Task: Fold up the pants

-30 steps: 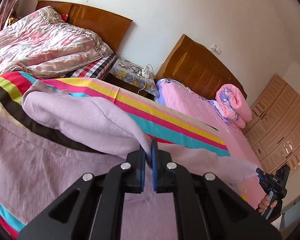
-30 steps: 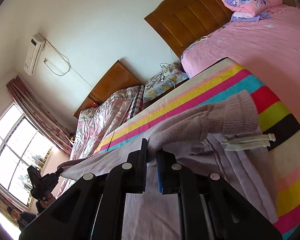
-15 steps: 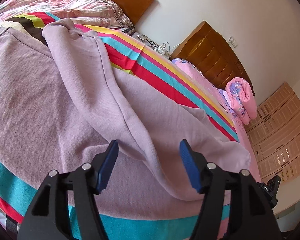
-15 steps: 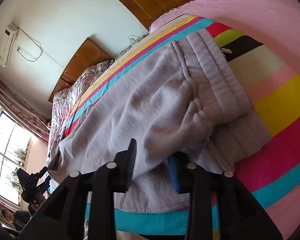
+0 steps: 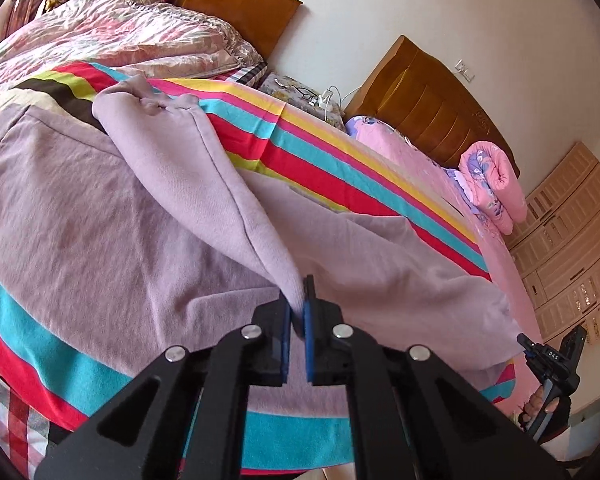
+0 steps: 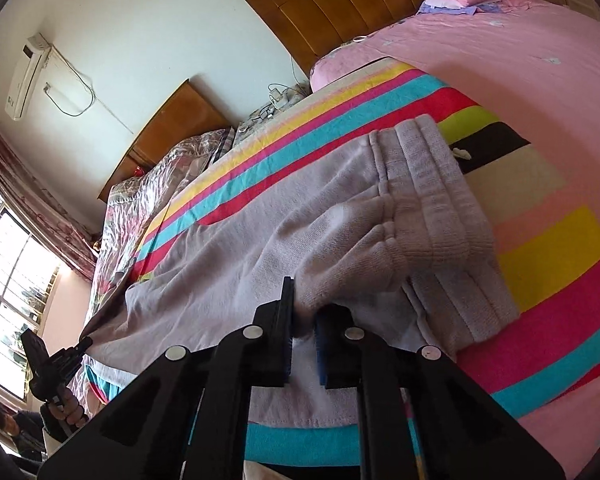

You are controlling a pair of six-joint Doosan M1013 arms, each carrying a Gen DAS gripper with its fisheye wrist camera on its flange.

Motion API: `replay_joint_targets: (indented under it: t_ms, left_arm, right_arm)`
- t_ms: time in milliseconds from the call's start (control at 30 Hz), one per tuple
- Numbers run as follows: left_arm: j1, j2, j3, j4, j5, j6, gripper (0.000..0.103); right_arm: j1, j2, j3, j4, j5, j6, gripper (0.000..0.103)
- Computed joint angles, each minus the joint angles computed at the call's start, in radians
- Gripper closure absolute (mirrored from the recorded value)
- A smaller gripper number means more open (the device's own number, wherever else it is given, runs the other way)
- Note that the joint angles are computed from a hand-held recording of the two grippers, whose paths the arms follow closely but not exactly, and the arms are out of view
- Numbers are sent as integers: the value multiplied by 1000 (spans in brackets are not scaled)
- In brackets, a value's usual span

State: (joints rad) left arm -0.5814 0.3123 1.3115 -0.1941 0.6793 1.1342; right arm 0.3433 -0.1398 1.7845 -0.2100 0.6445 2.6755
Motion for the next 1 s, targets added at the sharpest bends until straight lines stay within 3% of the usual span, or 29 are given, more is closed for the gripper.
replay_joint_targets:
  t_ms: [167, 200, 267, 333, 400, 467, 533, 567, 600, 733, 867, 1000]
  left_arm:
    - [4, 5, 73, -38, 12, -47, 98]
    - [3, 13, 72, -25, 20, -68, 98]
    - [-1, 15, 73, -3, 18, -77, 96]
    - [4, 16, 61, -13, 31, -67, 89]
    - [3, 12, 58, 4, 27, -85, 60]
    - [4, 9, 61, -12, 14, -77, 58]
    - [3, 16, 54, -34, 22, -58, 60]
    - [-4, 24, 42, -4, 37, -70, 85]
    - [-11, 31, 28, 36, 60, -88, 97]
    - [-27, 19, 22, 119, 51, -115, 97]
    - [-27, 24, 24, 119, 99, -125, 97]
    - [-26, 19, 47, 116, 75, -128, 95]
  right_arm:
    - [4, 2, 63, 72, 35, 39, 93]
    - [7, -6, 87, 61, -10, 80, 93]
    - [4, -12, 93, 64, -24, 95, 92]
    - [4, -10, 78, 75, 6, 60, 84]
    - [6, -8, 68, 104, 13, 24, 75]
    - [10, -9, 70, 139, -4, 2, 71]
    - [24, -2, 69, 87, -3, 37, 74]
    - [32, 4, 61, 55, 17, 61, 80]
    - [37, 5, 57, 34, 24, 79, 89]
    - [83, 6, 16, -97, 69, 129, 93]
    - [66, 6, 44, -41, 87, 110, 94]
    - [54, -11, 89, -38, 2, 160, 95]
